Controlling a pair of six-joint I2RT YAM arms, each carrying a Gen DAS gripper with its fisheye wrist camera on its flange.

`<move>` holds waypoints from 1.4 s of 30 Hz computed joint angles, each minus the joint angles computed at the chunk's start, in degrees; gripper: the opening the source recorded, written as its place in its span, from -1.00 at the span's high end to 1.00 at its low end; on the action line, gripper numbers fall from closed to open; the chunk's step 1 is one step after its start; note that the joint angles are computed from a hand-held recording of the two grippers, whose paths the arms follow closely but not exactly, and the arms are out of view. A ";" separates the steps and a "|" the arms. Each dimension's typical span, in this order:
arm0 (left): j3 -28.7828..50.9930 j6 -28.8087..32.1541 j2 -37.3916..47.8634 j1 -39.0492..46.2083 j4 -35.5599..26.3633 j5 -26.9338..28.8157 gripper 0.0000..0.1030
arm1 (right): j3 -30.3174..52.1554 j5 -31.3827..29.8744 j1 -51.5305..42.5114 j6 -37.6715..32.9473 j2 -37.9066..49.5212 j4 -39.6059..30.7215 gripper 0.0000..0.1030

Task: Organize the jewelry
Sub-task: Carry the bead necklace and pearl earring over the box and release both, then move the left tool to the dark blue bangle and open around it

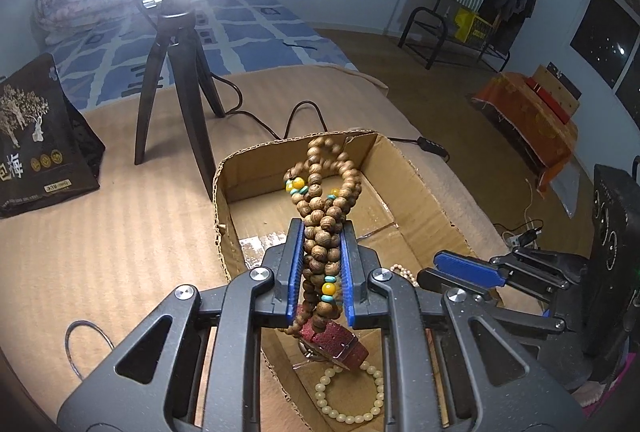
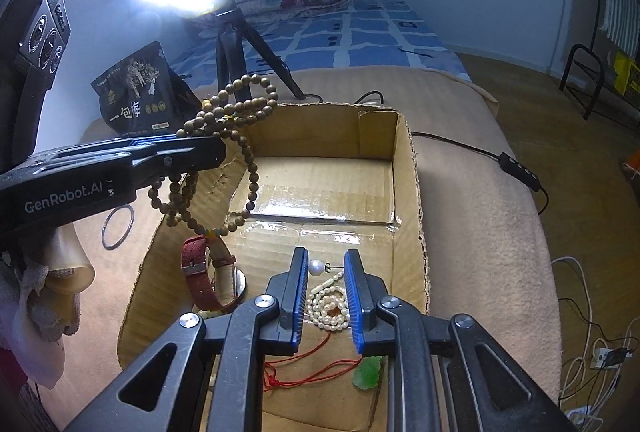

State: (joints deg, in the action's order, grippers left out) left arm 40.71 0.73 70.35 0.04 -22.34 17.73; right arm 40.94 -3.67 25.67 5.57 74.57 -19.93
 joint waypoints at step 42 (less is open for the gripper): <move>5.05 35.72 -1.21 46.67 -21.21 16.39 -0.26 | 11.94 4.38 17.24 9.47 -0.17 -7.90 -0.58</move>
